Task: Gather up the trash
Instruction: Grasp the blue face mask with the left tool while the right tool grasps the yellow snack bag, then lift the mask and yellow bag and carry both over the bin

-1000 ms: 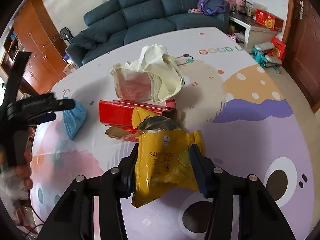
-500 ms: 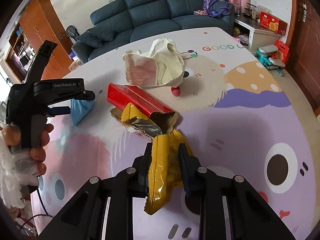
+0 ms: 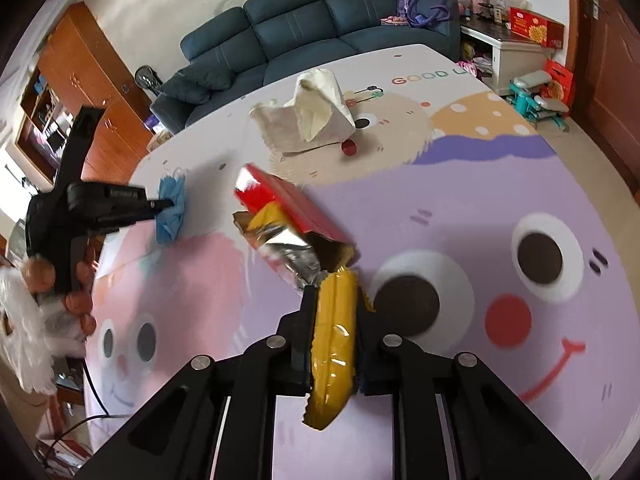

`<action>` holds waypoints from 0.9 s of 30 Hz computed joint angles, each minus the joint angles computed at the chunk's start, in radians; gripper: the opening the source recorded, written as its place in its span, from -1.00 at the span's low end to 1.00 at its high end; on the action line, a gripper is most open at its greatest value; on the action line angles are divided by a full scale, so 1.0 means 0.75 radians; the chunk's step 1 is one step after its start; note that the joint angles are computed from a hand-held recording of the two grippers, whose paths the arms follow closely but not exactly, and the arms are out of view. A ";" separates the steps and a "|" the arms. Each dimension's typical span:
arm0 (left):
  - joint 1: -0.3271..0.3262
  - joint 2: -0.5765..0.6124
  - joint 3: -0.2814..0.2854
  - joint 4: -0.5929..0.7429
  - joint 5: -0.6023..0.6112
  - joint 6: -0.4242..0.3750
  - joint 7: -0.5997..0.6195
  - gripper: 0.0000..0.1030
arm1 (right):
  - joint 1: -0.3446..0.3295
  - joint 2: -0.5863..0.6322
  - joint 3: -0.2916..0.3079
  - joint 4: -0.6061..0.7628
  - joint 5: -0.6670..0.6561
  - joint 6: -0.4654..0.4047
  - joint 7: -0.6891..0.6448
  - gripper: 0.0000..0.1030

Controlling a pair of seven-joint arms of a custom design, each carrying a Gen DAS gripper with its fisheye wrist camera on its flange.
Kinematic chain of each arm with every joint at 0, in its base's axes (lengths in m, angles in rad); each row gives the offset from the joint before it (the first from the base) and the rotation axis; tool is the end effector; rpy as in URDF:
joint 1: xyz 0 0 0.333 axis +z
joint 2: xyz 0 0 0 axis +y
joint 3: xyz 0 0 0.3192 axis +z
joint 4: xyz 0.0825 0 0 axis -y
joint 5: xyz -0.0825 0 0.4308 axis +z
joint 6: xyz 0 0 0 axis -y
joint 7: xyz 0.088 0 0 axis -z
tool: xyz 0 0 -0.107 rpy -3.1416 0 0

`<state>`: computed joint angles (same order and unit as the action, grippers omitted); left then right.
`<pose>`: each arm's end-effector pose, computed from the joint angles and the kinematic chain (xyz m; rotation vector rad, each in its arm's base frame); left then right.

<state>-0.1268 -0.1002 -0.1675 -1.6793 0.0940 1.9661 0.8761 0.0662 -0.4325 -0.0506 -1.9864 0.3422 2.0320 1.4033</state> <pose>0.5783 -0.1743 0.6714 -2.3879 1.6199 -0.4937 0.4976 0.0214 0.6960 -1.9000 1.7120 -0.1633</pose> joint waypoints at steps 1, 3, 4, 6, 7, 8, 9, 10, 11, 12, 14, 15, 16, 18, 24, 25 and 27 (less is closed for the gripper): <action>-0.005 -0.030 -0.001 -0.028 -0.015 0.005 0.016 -0.85 | -0.002 -0.024 -0.006 -0.016 0.007 -0.010 0.004 -0.74; -0.023 -0.102 -0.008 -0.092 -0.044 0.007 0.054 -0.85 | -0.006 -0.069 -0.008 -0.046 0.008 -0.027 0.010 -0.74; -0.034 -0.134 -0.006 -0.119 -0.071 0.004 0.090 -0.85 | -0.008 -0.097 -0.012 -0.069 0.009 -0.038 0.005 -0.74; -0.059 -0.218 -0.006 -0.190 -0.118 -0.004 0.128 -0.85 | -0.016 -0.154 -0.007 -0.112 -0.007 -0.058 0.009 -0.74; -0.074 -0.265 -0.006 -0.231 -0.142 -0.006 0.143 -0.85 | -0.020 -0.190 -0.010 -0.142 -0.009 -0.070 0.009 -0.74; -0.086 -0.285 -0.007 -0.244 -0.155 -0.015 0.154 -0.85 | -0.022 -0.220 -0.010 -0.165 -0.008 -0.077 0.011 -0.74; -0.100 -0.310 -0.006 -0.262 -0.175 -0.025 0.173 -0.85 | -0.027 -0.254 -0.012 -0.191 -0.009 -0.084 0.013 -0.75; -0.117 -0.340 -0.010 -0.283 -0.196 -0.031 0.182 -0.85 | -0.030 -0.285 -0.016 -0.214 -0.005 -0.094 0.017 -0.75; -0.135 -0.370 -0.014 -0.304 -0.214 -0.037 0.193 -0.85 | -0.032 -0.322 -0.024 -0.241 0.007 -0.104 0.020 -0.75; -0.159 -0.414 -0.023 -0.338 -0.231 -0.042 0.207 -0.85 | -0.036 -0.353 -0.026 -0.264 0.011 -0.109 0.022 -0.75; -0.202 -0.481 -0.037 -0.390 -0.258 -0.045 0.219 -0.85 | -0.052 -0.420 -0.022 -0.312 -0.004 -0.127 0.029 -0.75; -0.226 -0.507 -0.043 -0.408 -0.272 -0.049 0.227 -0.85 | -0.058 -0.443 -0.020 -0.329 -0.006 -0.133 0.036 -0.75; -0.246 -0.536 -0.050 -0.427 -0.282 -0.055 0.225 -0.85 | -0.068 -0.472 -0.020 -0.352 -0.010 -0.141 0.048 -0.75; -0.285 -0.562 -0.064 -0.442 -0.299 -0.062 0.225 -0.85 | -0.075 -0.515 -0.024 -0.381 -0.012 -0.161 0.052 -0.74; -0.372 -0.646 -0.075 -0.496 -0.351 -0.086 0.205 -0.85 | -0.101 -0.633 -0.019 -0.442 -0.048 -0.219 0.045 -0.55; -0.384 -0.657 -0.073 -0.501 -0.359 -0.092 0.207 -0.85 | -0.106 -0.650 -0.020 -0.452 -0.051 -0.229 0.048 -0.55; -0.399 -0.663 -0.078 -0.502 -0.363 -0.095 0.205 -0.85 | -0.115 -0.669 -0.021 -0.461 -0.057 -0.246 0.054 -0.55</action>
